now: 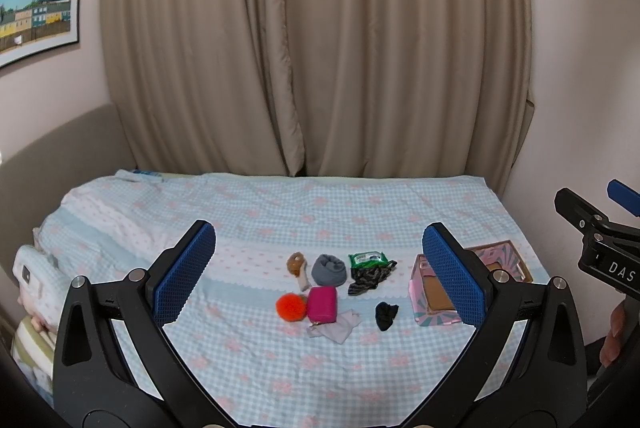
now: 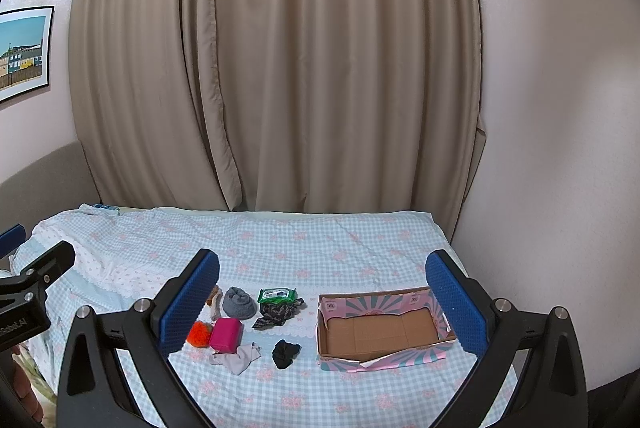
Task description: Organize soft objects
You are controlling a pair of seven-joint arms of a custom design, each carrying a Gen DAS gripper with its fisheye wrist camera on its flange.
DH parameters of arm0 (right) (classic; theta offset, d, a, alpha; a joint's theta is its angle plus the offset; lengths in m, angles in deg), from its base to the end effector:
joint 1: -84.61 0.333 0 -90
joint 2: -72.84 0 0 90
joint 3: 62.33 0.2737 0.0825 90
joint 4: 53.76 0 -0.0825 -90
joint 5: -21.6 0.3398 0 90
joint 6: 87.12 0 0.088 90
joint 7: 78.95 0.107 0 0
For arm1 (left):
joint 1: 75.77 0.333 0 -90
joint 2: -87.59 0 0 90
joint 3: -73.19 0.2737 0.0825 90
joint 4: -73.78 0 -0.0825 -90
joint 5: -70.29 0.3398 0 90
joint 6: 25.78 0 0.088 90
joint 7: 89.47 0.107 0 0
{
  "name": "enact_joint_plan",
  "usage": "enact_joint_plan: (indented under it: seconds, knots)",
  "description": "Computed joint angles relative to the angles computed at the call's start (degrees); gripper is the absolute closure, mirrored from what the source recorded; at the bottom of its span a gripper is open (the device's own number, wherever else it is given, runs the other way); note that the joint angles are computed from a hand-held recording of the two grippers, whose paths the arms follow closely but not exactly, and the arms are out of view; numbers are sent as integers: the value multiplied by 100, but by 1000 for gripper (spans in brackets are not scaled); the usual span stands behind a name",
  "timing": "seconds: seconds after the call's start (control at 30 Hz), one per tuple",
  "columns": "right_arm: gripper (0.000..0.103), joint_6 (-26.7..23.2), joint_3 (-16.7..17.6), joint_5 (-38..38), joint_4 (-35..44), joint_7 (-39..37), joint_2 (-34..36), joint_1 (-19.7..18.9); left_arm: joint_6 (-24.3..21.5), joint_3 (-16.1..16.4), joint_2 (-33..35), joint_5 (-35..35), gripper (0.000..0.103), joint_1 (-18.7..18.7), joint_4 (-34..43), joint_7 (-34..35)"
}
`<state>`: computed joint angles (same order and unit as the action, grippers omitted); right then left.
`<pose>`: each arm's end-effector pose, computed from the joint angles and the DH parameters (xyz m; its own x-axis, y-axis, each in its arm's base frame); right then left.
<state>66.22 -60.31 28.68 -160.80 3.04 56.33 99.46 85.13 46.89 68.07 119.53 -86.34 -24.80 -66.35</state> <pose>0.4569 0.1380 0.7273 0.3481 -0.9374 0.0109 -0.4224 -0.1673 -0.8908 0.3573 -0.2641 0.7318 0.4060 -0.9136 -0.0223 -0.4061 -0.1585 -0.9000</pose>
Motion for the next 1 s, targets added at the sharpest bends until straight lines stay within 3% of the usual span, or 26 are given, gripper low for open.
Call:
enact_joint_plan:
  seconds: [0.33,0.5,0.67,0.77,1.0]
  knots:
    - [0,-104,-66,212,85,-259,88,106,-147,-11,-141,-90,0,-18,-194,-216]
    - [0,-52,-53,524,85,-613,292,240,133,206,-495,-332,0,24,-765,-279]
    - [0,-206,162,282,249,-220,629,196,876,604,-954,-737,0,151,-1612,66]
    - [0,-167,328,-131,461,234,967,194,1563,979,-1153,-1032,0,256,-2180,385]
    - [0,-134,484,-1326,1264,1927,2103,523,3230,2009,-1030,-1888,0,397,-3136,1815]
